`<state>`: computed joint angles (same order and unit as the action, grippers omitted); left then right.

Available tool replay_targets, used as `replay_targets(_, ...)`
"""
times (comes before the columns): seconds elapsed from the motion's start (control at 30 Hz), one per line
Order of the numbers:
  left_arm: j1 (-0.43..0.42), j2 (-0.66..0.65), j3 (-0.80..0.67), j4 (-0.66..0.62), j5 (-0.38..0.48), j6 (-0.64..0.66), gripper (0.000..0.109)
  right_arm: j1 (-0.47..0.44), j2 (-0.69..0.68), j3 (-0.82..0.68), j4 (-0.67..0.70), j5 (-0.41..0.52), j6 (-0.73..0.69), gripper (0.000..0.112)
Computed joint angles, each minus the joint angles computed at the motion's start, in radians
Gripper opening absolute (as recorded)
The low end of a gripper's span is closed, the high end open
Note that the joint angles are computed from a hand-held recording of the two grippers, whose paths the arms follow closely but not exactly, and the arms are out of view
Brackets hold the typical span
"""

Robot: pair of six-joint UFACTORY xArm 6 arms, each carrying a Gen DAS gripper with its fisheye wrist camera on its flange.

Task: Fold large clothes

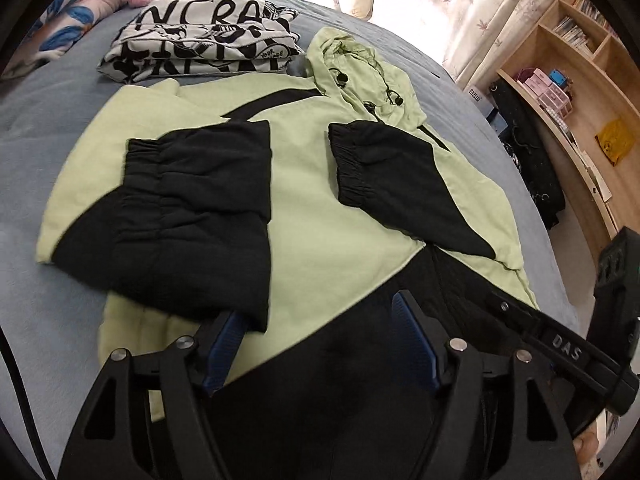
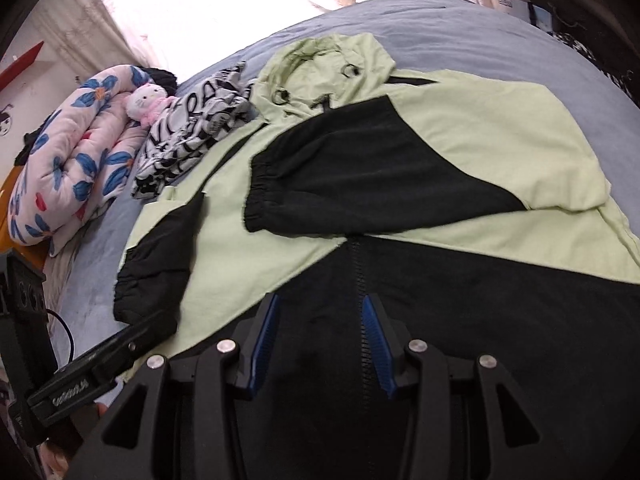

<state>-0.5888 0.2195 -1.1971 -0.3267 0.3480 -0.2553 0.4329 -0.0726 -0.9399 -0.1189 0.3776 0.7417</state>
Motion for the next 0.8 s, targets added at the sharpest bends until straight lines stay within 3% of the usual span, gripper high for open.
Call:
replay_targets(0.2, 0.015, -0.183, 0.18, 0.033, -0.047, -0.034, 0.072, 0.052, 0.037, -0.064, 0.016, -0.004, -0.08, 0.043)
replay_targets(0.27, 0.031, -0.241, 0.244, 0.103, -0.068, -0.105, 0.072, 0.08, 0.063, -0.105, 0.031, 0.002, -0.131, 0.043)
replay_targets(0.37, 0.071, -0.322, 0.327, 0.306, -0.076, -0.294, 0.072, 0.122, 0.111, -0.178, 0.048, 0.014, -0.208, 0.044)
replay_targets(0.47, 0.116, -0.392, 0.389, 0.471, -0.054, -0.442, 0.072, 0.165, 0.173, -0.261, 0.014, 0.028, -0.244, 0.064)
replay_targets(0.5, 0.126, -0.4, 0.4, 0.479, -0.054, -0.449, 0.072, 0.174, 0.187, -0.278, -0.009, 0.03, -0.24, 0.069)
replay_targets(0.63, 0.162, -0.458, 0.471, 0.437, -0.065, -0.422, 0.072, 0.227, 0.297, -0.409, -0.111, 0.089, -0.266, 0.069)
replay_targets(0.8, 0.19, -0.48, 0.523, 0.416, -0.083, -0.422, 0.072, 0.277, 0.458, -0.599, -0.287, 0.256, -0.26, 0.069)
